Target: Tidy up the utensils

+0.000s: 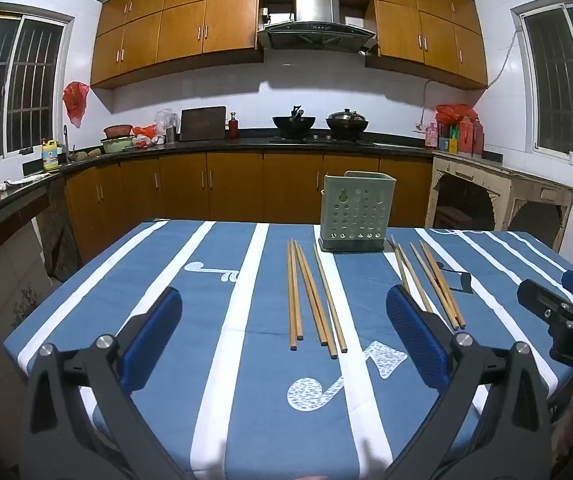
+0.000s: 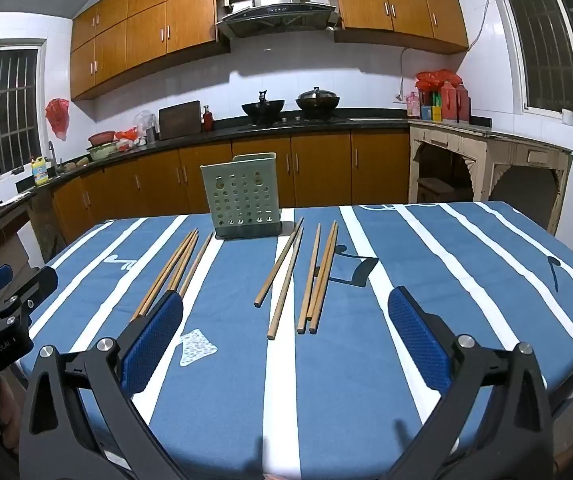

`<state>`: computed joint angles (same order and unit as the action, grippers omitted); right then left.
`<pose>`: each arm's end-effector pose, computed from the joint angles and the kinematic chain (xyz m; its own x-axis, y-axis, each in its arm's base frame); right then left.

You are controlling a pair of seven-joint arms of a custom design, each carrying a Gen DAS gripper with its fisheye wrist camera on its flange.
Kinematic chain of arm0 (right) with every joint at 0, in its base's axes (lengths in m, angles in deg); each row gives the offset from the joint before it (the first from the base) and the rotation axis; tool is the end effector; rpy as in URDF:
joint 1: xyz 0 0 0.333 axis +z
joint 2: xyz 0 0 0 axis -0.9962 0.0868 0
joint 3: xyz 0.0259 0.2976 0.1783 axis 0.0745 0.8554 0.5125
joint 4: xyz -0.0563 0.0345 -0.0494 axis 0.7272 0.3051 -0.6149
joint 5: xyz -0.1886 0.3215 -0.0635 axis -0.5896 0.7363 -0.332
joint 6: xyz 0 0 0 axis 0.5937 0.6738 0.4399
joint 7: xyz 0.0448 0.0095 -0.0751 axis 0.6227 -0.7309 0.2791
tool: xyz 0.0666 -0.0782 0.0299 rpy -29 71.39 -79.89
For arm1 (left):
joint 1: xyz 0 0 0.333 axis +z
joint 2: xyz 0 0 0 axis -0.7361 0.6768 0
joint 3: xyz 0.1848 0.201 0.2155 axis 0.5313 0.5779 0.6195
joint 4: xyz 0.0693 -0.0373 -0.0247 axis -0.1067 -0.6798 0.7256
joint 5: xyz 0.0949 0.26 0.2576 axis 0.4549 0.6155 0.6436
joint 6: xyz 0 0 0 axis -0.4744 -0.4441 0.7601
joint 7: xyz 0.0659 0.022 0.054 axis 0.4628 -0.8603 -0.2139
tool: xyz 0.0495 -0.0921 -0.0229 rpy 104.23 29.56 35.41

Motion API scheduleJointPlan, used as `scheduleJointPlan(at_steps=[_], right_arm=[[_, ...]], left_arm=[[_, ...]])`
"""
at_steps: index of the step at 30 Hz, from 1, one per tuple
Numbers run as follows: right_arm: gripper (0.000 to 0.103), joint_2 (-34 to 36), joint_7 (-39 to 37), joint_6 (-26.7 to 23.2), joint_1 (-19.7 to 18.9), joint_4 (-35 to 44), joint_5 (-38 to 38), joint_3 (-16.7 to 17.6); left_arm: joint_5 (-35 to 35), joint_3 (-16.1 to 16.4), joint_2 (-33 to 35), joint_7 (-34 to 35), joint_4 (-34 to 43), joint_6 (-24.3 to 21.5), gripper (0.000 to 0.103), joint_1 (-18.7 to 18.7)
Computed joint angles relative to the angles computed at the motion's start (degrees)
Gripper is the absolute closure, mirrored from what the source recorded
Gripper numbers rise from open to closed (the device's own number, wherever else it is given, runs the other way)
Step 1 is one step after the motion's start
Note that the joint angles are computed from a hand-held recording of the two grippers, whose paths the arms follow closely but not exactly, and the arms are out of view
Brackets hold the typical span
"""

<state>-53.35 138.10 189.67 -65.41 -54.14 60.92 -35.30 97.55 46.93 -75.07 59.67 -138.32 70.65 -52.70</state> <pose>0.5120 0.3075 0.5659 0.4977 -0.8618 -0.0975 -0.3725 -0.1109 -0.9214 0.3992 -0.2003 0.5747 0.4801 -0.8772 -0.0027 -0.3123 -0.1680 -0.9350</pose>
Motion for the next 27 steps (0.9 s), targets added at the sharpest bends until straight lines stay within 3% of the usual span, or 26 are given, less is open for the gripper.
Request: scheduleJointPlan(at_steps=[27], right_arm=[[0.002,-0.2,0.1,0.5,0.5,-0.4,0.1,-0.4]], left_arm=[[-0.1,0.0,0.0,-0.1,0.1,-0.1,0.004,-0.1]])
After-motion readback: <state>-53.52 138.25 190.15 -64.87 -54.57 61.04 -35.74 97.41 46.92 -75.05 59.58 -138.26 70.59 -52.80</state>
